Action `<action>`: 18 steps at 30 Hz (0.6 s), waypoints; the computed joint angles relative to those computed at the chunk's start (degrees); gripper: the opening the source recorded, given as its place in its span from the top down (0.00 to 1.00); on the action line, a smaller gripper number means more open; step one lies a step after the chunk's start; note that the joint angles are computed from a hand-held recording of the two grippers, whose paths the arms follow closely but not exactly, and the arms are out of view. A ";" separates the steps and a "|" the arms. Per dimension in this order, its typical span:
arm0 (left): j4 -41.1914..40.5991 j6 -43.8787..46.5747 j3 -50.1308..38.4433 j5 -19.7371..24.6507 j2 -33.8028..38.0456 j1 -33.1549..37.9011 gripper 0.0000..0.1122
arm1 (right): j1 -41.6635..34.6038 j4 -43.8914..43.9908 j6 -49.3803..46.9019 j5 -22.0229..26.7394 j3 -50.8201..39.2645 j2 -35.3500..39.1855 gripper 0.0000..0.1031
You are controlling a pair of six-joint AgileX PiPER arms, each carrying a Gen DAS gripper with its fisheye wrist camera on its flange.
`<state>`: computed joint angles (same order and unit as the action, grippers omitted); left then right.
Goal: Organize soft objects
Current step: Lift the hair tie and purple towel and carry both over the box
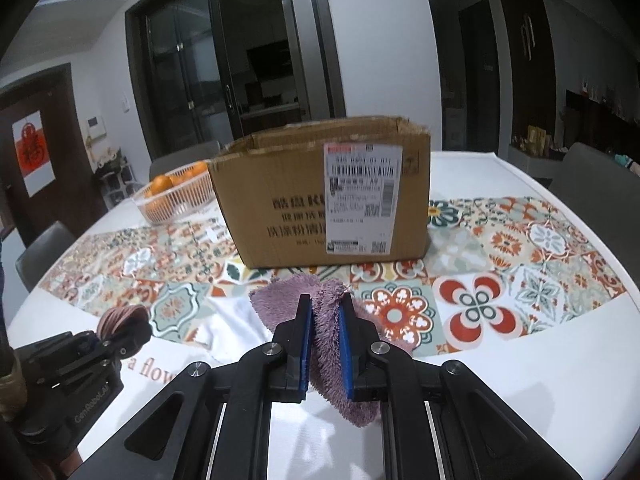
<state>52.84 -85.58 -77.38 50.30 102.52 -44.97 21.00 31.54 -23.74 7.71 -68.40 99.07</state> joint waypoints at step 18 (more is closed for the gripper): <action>3.14 2.25 -5.86 0.84 -1.10 -2.34 0.90 | -1.79 21.48 -21.46 -1.88 2.93 -8.44 0.87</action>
